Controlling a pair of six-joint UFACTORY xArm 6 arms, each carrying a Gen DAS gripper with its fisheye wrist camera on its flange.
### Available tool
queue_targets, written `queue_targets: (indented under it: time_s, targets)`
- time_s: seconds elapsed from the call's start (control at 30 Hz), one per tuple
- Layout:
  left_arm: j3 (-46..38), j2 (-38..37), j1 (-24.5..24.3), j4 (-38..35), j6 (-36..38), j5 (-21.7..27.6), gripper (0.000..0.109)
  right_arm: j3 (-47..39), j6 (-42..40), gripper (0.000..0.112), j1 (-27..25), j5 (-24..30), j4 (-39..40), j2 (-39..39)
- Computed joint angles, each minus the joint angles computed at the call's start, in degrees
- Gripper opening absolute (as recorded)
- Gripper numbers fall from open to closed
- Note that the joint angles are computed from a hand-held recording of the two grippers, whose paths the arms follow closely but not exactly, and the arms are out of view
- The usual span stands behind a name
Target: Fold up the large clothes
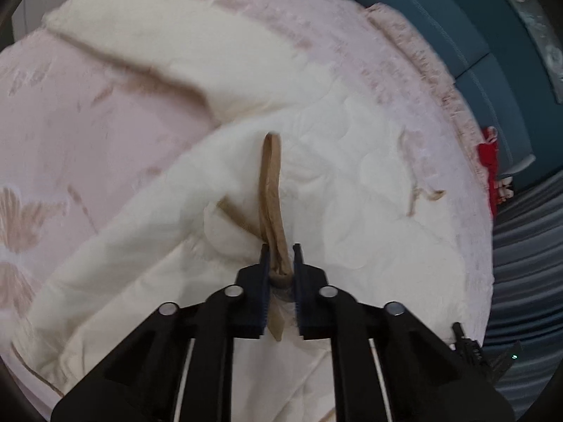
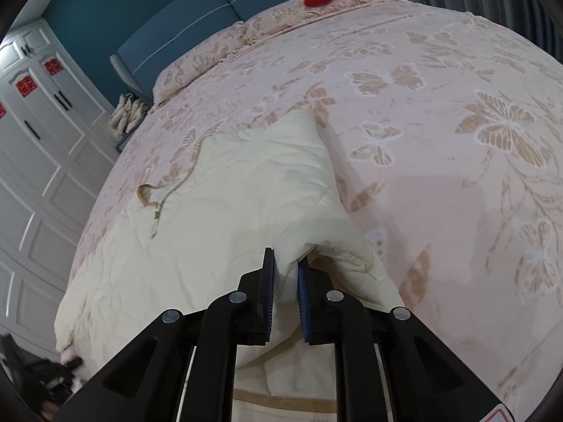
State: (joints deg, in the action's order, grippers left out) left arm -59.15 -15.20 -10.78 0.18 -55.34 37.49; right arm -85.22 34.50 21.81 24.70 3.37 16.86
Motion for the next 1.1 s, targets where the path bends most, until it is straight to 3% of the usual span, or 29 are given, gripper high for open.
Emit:
queue_targets:
  time_s: [0.13, 0.27, 0.33, 0.43, 0.5, 0.57, 0.63, 0.7, 0.8, 0.87, 0.97, 1.03, 1.1]
  targets:
    - [-5.2, -0.5, -1.2, 11.7, -3.0, -1.3, 0.008, -0.8, 0.9, 0.013, 0.7, -2.1, -2.5, -0.2]
    - [-9.0, 2.2, -1.1, 19.2, -3.7, -3.3, 0.008, 0.1, 8.4, 0.011, 0.5, -7.8, -10.7, -0.8]
    - [-9.7, 4.6, -0.6, 18.4, -2.2, -1.6, 0.008, -1.8, 8.5, 0.01, 0.1, -4.6, -12.3, 1.2]
    - [-9.1, 10.4, -1.0, 14.5, 2.2, 3.0, 0.007, -8.2, 1.8, 0.009, 0.2, 8.0, -7.8, 7.8]
    - [-6.5, 12.3, -1.9, 14.7, 2.5, 3.8, 0.007, -8.0, 2.2, 0.009, 0.4, 8.0, -10.1, 8.0]
    - [-3.5, 11.4, -2.6, 19.5, -0.4, 0.9, 0.007, -10.1, 2.3, 0.009, 0.6, 10.8, -11.4, 8.6]
    - [-3.9, 11.8, -3.1, 22.1, -1.8, 1.5, 0.007, -10.4, 3.1, 0.01, 0.6, 12.9, -12.1, 7.8]
    - [-3.6, 12.0, -2.9, 22.9, -2.5, 0.5, 0.007, -5.8, 10.2, 0.014, 0.6, 11.4, -15.0, 3.3]
    - [-1.6, 11.6, -2.7, 26.3, -4.7, -2.2, 0.008, 0.6, 21.6, 0.023, 2.4, 9.1, -25.8, -3.7]
    - [-0.5, 10.8, -2.9, 29.2, -7.0, -3.1, 0.008, 0.2, 17.5, 0.019, 4.9, 6.9, -24.3, -3.8]
    - [0.0, 10.4, -2.7, 30.0, -7.8, -4.3, 0.008, -5.9, 4.3, 0.018, 9.2, 6.4, -16.9, 0.8]
    - [0.6, 10.3, -2.4, 30.7, -8.6, -5.5, 0.009, -11.4, -3.7, 0.012, 11.4, 8.1, -10.3, 5.5]
    - [1.1, 10.1, -2.4, 31.8, -9.6, -6.1, 0.009, -15.2, -5.6, 0.011, 12.7, 10.4, -8.6, 9.3]
